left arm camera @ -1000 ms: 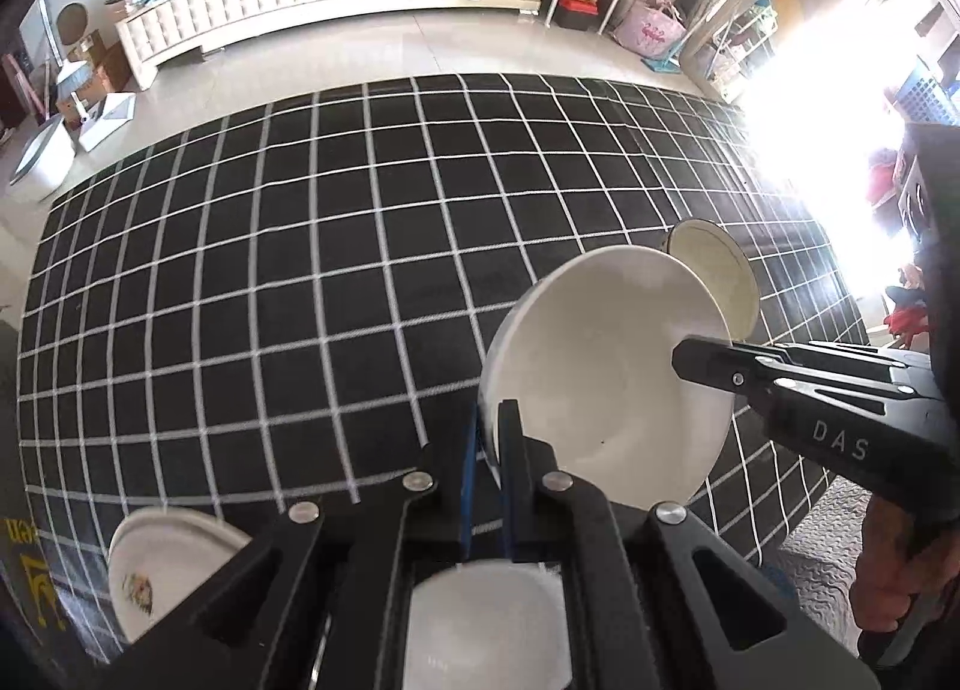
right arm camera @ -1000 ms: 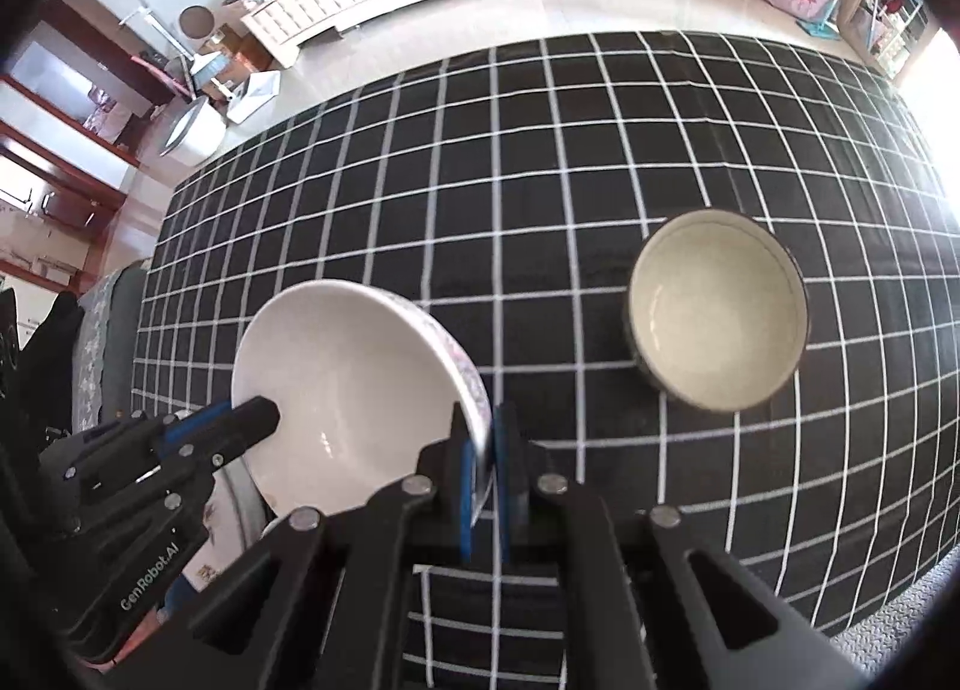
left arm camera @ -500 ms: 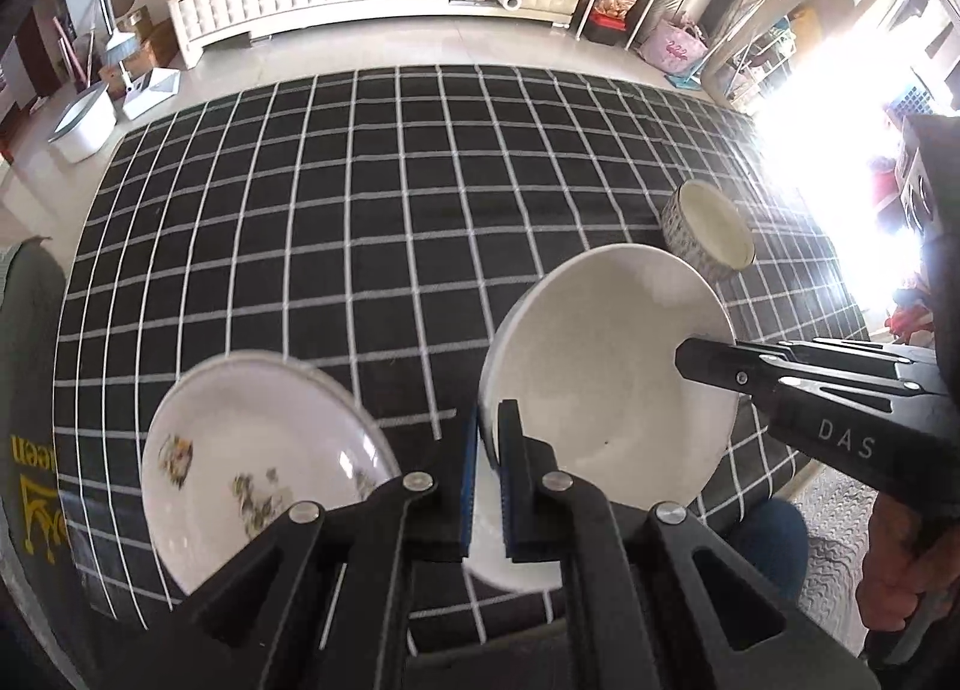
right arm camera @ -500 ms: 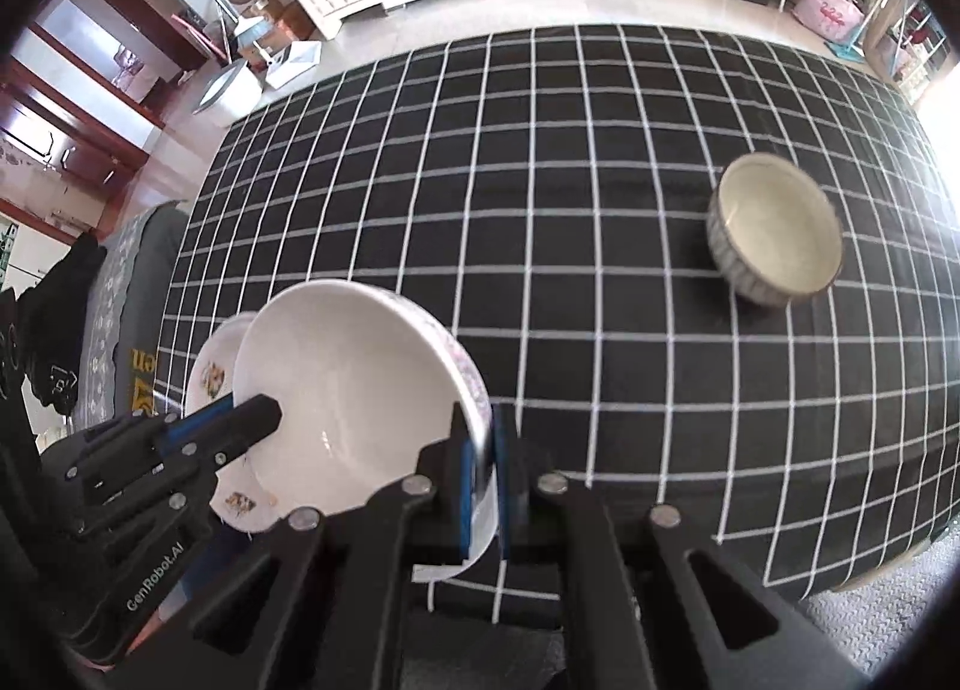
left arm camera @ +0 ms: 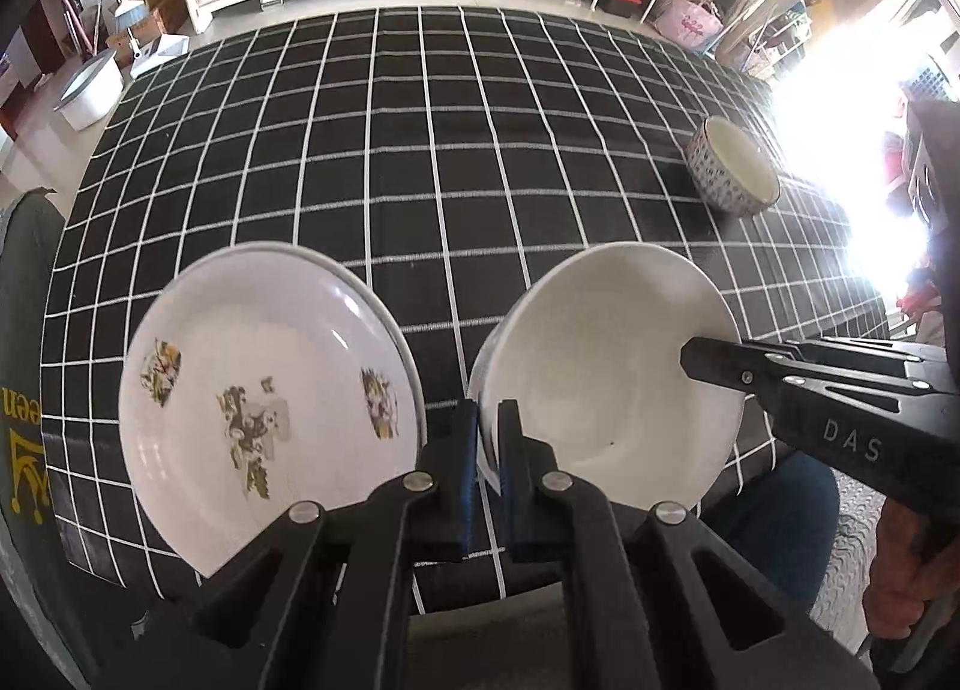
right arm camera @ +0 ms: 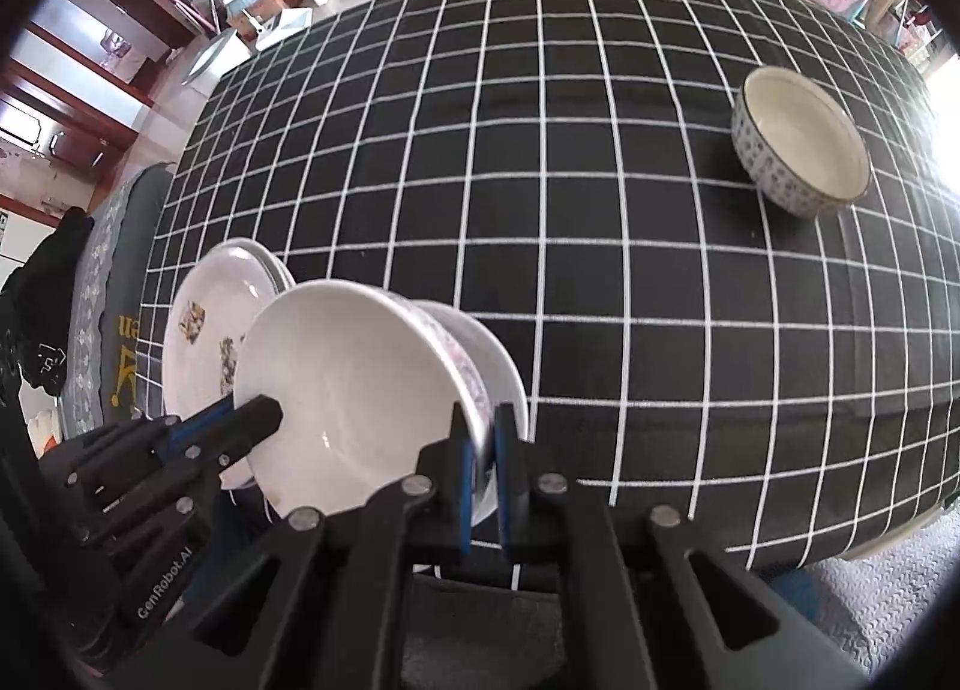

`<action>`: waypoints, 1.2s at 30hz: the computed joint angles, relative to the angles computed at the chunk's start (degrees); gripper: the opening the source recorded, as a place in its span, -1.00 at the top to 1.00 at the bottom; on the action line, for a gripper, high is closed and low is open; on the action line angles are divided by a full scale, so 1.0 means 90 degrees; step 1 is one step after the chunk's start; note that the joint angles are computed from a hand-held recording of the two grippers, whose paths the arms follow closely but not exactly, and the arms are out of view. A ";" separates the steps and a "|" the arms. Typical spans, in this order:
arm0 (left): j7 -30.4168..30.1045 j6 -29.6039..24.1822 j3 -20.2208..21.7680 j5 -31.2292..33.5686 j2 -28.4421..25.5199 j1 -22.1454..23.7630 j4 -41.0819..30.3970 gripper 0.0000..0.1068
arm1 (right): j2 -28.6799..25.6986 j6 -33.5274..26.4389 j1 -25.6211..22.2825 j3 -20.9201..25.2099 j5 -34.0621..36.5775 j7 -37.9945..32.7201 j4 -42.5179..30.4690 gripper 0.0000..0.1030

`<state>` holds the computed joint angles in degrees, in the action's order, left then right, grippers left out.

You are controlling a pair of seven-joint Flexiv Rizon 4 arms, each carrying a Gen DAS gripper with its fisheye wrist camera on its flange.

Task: Organize plates and bowls
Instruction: 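Lift the cream bowl and lower it into the plain white bowl, then open both grippers and pull them back from the bowl stack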

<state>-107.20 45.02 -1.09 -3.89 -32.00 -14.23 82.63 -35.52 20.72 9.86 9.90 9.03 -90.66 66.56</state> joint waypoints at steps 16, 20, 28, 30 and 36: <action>0.0058 -0.0151 -0.0012 -0.0030 -0.0155 -0.0014 -0.0093 0.90 | -0.0114 -0.0114 -0.0012 -0.0009 -0.0021 0.0042 0.0008 0.82; 0.0072 -0.0214 -0.0003 0.0003 -0.0183 -0.0023 -0.0144 0.90 | -0.0148 -0.0132 0.0007 -0.0013 -0.0042 0.0040 -0.0014 0.83; 0.0077 -0.0314 -0.0010 0.0003 -0.0273 -0.0016 -0.0260 0.90 | -0.0207 -0.0185 0.0008 -0.0011 -0.0034 0.0051 -0.0051 0.83; 0.0068 -0.0338 -0.0010 -0.0009 -0.0304 -0.0017 -0.0288 0.90 | -0.0228 -0.0207 0.0010 -0.0014 -0.0045 0.0049 -0.0084 0.82; 0.0052 -0.0382 -0.0003 0.0008 -0.0373 -0.0035 -0.0374 0.90 | -0.0230 -0.0103 0.0067 -0.0039 -0.0167 -0.0017 -0.0040 0.82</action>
<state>-106.73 41.58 -1.12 -3.81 -35.36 -14.54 79.26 -37.59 19.80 10.47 9.55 7.53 -90.81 66.20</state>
